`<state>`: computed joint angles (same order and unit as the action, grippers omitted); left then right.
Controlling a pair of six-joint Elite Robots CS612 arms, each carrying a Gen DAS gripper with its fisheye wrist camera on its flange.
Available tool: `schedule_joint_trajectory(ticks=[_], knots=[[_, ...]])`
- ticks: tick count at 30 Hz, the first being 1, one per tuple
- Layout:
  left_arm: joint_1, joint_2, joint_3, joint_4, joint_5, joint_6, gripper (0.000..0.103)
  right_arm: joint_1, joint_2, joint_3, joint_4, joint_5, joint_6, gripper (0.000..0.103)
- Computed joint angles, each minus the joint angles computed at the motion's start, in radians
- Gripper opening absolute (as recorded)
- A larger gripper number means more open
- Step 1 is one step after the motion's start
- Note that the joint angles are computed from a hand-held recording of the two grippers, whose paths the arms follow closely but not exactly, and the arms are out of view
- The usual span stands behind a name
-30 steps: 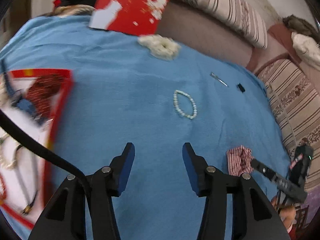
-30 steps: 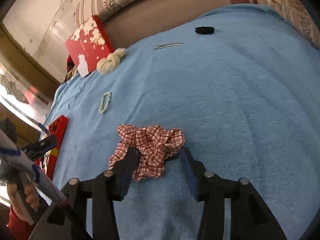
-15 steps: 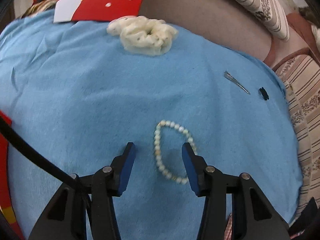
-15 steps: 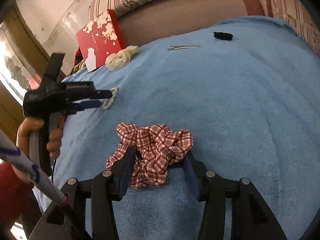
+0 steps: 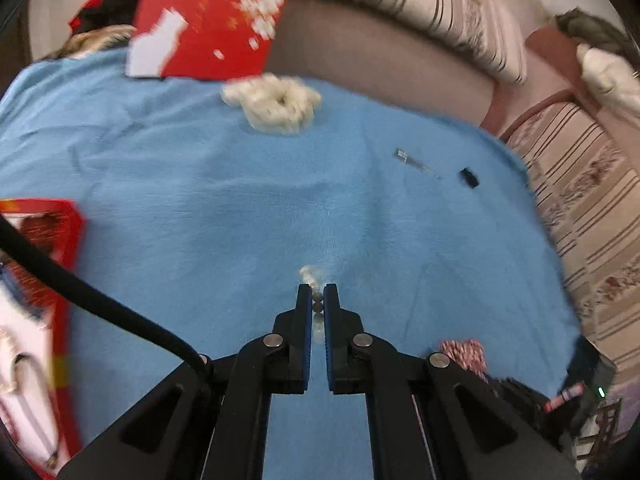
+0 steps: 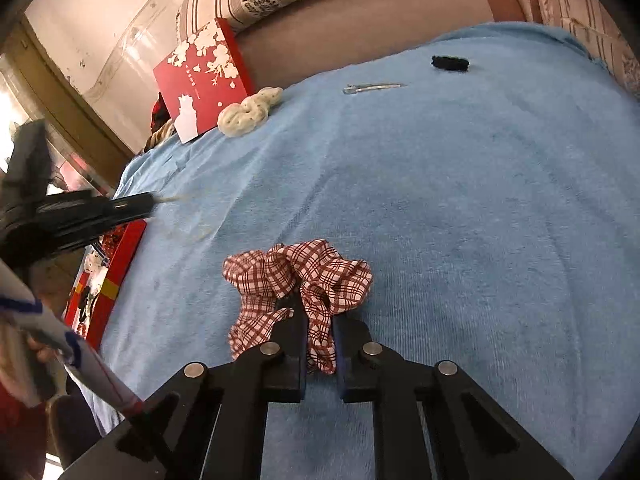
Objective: Organize jewelry
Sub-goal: 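Carry the scrunchie and white bead bracelet over the tray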
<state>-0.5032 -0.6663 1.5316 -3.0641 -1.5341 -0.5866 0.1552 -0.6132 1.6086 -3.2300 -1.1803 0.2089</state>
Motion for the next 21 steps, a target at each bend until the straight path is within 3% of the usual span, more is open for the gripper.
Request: schedule_joint_trajectory(ticks=[5,10,14,21], knots=[[0.013,-0.076,0.12,-0.101,0.016,-0.026,0.005,0.015,-0.035,0.028,-0.011,-0.012,-0.001,0.011],[0.034,-0.141,0.234,-0.185,0.042,-0.049,0.005,0.047,-0.067,0.036,0.004,-0.024,-0.063,0.011],[0.053,-0.168,0.29,-0.202,0.089,-0.061,0.005,0.077,-0.077,0.016,0.03,-0.023,-0.113,0.011],[0.127,-0.17,0.33,-0.192,0.111,-0.127,0.005,0.143,-0.063,-0.075,0.126,0.0,-0.193,0.011]])
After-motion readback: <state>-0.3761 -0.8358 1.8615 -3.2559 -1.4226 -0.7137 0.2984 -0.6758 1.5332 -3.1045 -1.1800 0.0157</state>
